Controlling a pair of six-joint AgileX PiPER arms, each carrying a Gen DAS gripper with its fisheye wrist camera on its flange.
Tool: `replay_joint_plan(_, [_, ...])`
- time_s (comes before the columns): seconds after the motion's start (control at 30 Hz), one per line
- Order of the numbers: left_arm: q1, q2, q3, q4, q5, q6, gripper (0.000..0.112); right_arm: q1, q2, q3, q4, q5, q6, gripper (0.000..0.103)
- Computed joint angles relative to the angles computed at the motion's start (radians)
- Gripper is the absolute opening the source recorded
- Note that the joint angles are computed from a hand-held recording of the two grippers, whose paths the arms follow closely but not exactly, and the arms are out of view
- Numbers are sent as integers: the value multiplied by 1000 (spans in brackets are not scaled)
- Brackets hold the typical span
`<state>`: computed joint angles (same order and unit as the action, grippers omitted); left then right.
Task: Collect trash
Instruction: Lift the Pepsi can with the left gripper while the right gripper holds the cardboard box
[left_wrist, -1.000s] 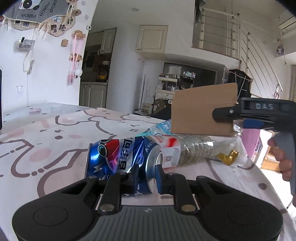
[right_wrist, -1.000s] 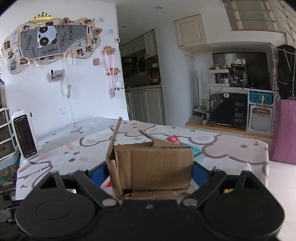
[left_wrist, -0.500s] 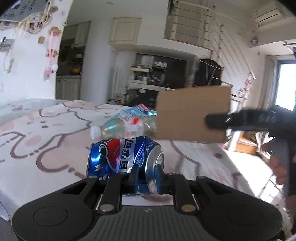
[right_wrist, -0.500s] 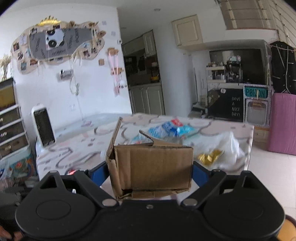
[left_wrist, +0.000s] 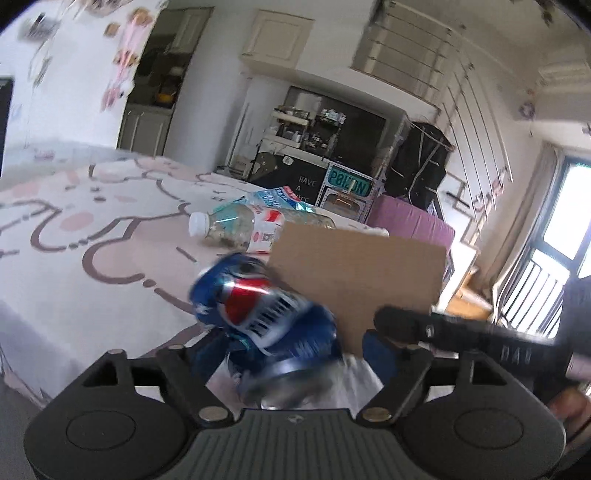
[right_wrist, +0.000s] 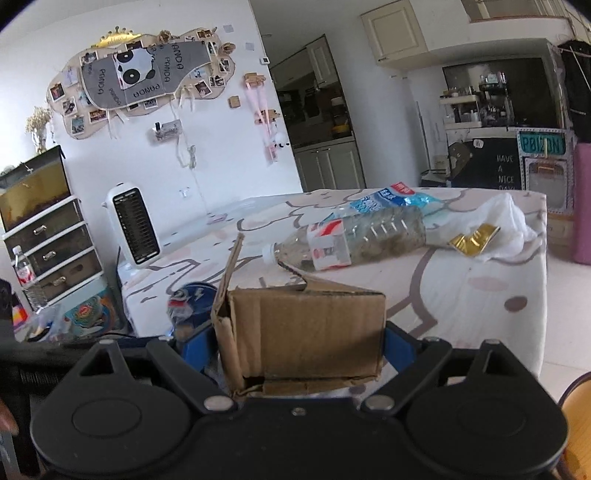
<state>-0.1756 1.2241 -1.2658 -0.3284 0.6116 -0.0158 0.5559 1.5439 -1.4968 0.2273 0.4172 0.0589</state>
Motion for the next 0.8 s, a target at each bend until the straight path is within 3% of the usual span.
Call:
replay_joint_plan(0.13, [64, 42, -95, -100, 122, 24, 87, -2, -20, 46, 80, -32, -63, 93])
replay_joint_plan(0.3, [75, 108, -199, -95, 224, -109, 85, -20, -53, 120, 304, -69, -273, 92])
replay_joint_plan(0.43, [74, 116, -198, -87, 220, -222, 82, -37, -79, 166, 382, -82, -344, 92])
replay_joint_plan(0.67, [41, 100, -144, 4, 169, -470, 54, -76, -117, 218, 517, -84, -465, 92])
replay_joint_plan(0.8, [54, 65, -76, -7, 112, -568, 49, -78, -129, 229, 488, -93, -446, 92])
